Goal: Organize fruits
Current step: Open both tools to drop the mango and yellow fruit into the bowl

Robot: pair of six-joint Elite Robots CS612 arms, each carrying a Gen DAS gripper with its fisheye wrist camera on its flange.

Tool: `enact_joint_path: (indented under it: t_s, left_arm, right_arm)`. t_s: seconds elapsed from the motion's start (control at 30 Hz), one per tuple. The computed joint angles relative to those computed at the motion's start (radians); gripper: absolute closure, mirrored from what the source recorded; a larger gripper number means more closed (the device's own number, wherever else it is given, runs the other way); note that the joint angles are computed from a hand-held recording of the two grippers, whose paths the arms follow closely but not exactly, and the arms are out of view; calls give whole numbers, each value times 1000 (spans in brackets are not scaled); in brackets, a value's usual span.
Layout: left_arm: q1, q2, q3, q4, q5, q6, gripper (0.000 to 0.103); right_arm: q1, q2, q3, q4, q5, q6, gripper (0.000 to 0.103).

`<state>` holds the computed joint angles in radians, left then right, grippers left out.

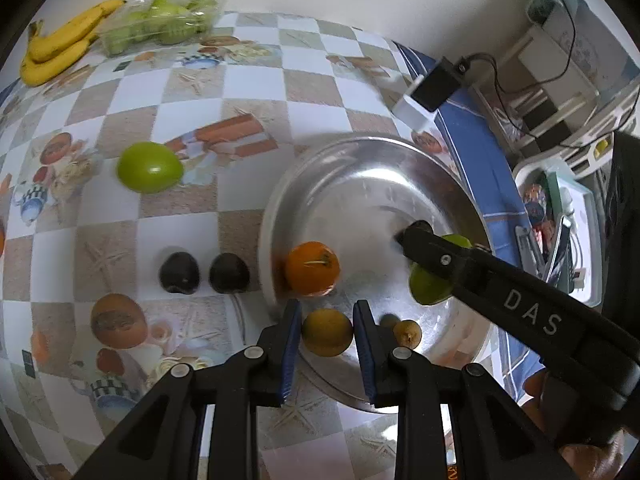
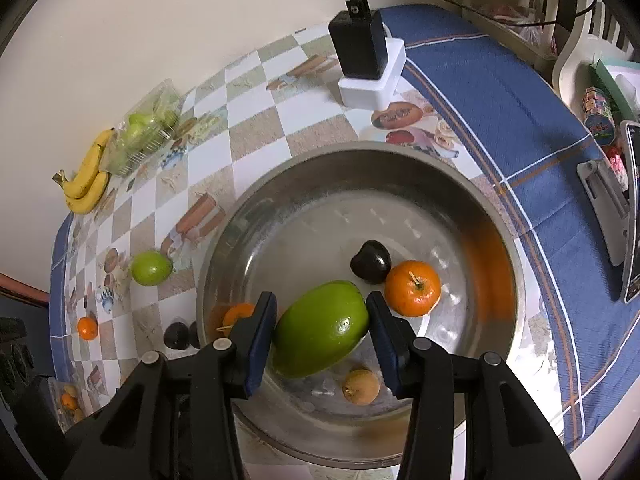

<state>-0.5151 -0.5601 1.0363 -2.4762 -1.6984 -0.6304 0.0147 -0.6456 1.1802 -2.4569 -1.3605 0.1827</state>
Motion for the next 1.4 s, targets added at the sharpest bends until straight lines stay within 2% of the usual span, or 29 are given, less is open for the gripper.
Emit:
enact_joint_path:
  t_s: [0.3, 0.7, 1.2, 1.4]
  left_arm:
    - [-4, 27, -36, 44, -2, 11, 75]
    - [-9, 49, -73, 80, 6, 29, 74]
    - [6, 24, -30, 32, -27, -7, 72]
    - [19, 2, 2, -10, 18, -64, 72]
  right_arm:
    - [2, 28, -36, 89, -17, -6, 55]
    - [2, 25, -32, 75, -18, -4, 54]
    - [2, 6, -11, 5, -27, -6, 55]
    - [2, 7, -12, 5, -29, -6, 55]
